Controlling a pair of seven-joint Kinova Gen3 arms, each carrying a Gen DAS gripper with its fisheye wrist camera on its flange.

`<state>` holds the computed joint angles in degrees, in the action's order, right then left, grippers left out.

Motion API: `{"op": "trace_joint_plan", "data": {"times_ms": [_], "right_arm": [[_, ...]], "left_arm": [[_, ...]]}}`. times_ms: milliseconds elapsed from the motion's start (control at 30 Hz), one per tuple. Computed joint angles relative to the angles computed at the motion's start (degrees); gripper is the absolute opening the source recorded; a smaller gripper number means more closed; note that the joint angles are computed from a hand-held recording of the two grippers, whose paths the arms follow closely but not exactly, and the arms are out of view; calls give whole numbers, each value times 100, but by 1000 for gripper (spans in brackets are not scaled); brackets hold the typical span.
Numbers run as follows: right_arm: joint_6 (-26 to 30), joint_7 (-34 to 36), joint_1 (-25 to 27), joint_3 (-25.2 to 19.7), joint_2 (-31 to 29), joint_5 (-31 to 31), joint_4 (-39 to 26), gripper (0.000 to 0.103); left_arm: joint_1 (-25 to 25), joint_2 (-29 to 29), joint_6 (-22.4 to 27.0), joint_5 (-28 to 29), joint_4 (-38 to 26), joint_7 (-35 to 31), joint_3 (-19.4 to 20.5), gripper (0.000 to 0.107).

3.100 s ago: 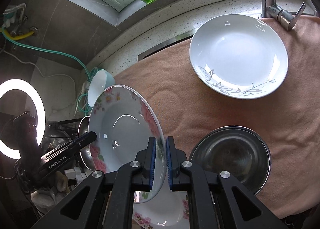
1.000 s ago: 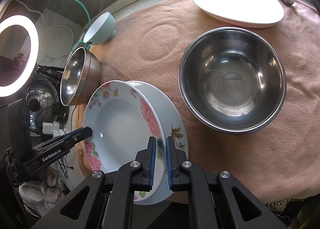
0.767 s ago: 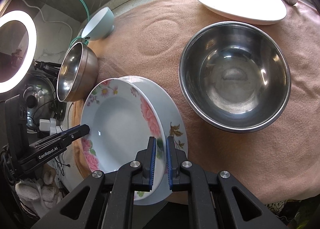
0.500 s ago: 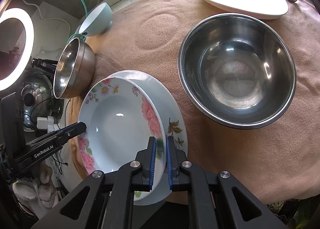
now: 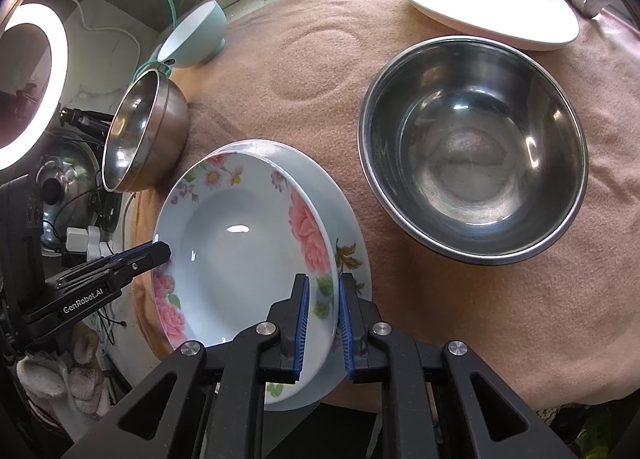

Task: Organize plates and bowls
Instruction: 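Lower the stacked floral plates onto the towel and open both grippers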

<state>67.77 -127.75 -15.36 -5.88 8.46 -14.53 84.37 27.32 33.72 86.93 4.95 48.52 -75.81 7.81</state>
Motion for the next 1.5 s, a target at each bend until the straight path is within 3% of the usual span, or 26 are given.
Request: {"op": "trace_joint_plan", "data": {"times_ms": [300, 800, 1100, 1200, 1500], "right_arm": [[94, -126, -171, -36, -30, 406, -185, 22], [44, -339, -428, -106, -272, 1027, -214, 25], [-373, -614, -482, -207, -877, 1449, 129, 28], [-474, -635, -414, -224, -1050, 1462, 260, 35], [-791, -1375, -131, -371, -1618, 1923, 734, 36]], "left_arm": [[-33, -21, 53, 46, -33, -58, 15, 14], [-42, -234, -52, 113, -141, -128, 50, 14], [22, -257, -317, 303, -149, -143, 148, 14], [34, -278, -464, 405, -134, -117, 177, 14], [155, -219, -701, 392, -421, -197, 181, 14]]}}
